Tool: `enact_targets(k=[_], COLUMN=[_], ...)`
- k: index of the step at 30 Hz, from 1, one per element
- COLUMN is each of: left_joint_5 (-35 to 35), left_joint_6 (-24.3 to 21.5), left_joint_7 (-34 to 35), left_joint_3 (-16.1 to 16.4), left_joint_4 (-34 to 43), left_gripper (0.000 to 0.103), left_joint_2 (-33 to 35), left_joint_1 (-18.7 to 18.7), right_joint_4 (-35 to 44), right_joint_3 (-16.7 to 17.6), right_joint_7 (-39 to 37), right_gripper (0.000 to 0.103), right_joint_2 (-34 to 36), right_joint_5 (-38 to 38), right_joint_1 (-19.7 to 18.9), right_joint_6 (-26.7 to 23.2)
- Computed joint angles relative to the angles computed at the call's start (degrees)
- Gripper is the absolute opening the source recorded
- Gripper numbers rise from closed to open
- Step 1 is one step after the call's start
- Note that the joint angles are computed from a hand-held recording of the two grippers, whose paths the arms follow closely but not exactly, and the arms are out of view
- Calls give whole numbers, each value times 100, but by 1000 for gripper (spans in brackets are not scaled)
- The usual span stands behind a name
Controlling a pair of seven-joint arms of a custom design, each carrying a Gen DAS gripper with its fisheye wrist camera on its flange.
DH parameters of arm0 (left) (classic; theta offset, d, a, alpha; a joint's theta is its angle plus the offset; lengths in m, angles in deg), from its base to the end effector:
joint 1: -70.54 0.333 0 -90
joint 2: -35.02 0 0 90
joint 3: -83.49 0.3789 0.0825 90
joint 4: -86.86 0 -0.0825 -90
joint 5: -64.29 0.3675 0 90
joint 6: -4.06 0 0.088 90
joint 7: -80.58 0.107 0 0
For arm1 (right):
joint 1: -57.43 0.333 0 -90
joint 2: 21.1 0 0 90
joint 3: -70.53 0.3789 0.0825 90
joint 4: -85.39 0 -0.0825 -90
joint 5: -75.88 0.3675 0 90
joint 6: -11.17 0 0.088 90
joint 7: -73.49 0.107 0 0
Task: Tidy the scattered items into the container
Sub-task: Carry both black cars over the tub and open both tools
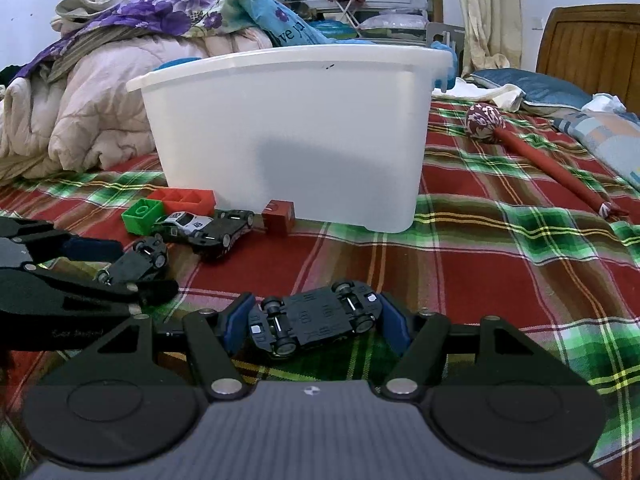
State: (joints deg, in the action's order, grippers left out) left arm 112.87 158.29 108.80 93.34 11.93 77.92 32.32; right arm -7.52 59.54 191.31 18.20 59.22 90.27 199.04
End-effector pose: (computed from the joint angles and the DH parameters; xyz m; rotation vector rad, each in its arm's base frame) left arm 0.6772 -0.4464 0.4147 -1.5233 1.8015 -0.7276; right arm 0.6827 0.3494 0.4002 -1.8078 1.3171 -0.6214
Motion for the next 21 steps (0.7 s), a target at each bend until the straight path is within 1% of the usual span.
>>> enact_targets(k=[1,3,6,8,11,14,16,18,21], left_joint_5=[-5,-95,-367,-522,-517,-371,-185,-21,65], left_joint_6=[-95,-257,-174,-66,82,212,303,342,275], left_joint_7=[-78,-114,-190,-236,-314,-371,-458,-517,-407], left_joint_3=[40,-12,-177,-224,-135,-1,112,183,164], left_joint_4=[37,142,103,26,-54,-31,20,197,703], left_gripper=[33,33,33,33,33,33,33,33,33], left_joint_2=[9,44,-11,-86,-211,-329,-414,-454,-367], left_joint_1=[-49,-38,102,146,83,-7,-71,-87,3], right_joint_4=[2,-8,-10,-15,-37,-47,-39,37,345], right_joint_3=[-6,-4,1,12,37,-110,-304,-407,-515], right_joint_7=[6,5,0,4,-9,-31,-56,-123,-281], right_gripper=[69,69,69,69,69,69,69,69,69], right_joint_2=[2,-1,-1,-9,-48,-115,-169,-220,-223], right_joint_5=[10,14,23,33,30,67,151,259,450], right_joint_1=[6,6,3,-1,-20,80,211,269,303], right_joint_6=[0,8,13,18,76,208,365,487,621])
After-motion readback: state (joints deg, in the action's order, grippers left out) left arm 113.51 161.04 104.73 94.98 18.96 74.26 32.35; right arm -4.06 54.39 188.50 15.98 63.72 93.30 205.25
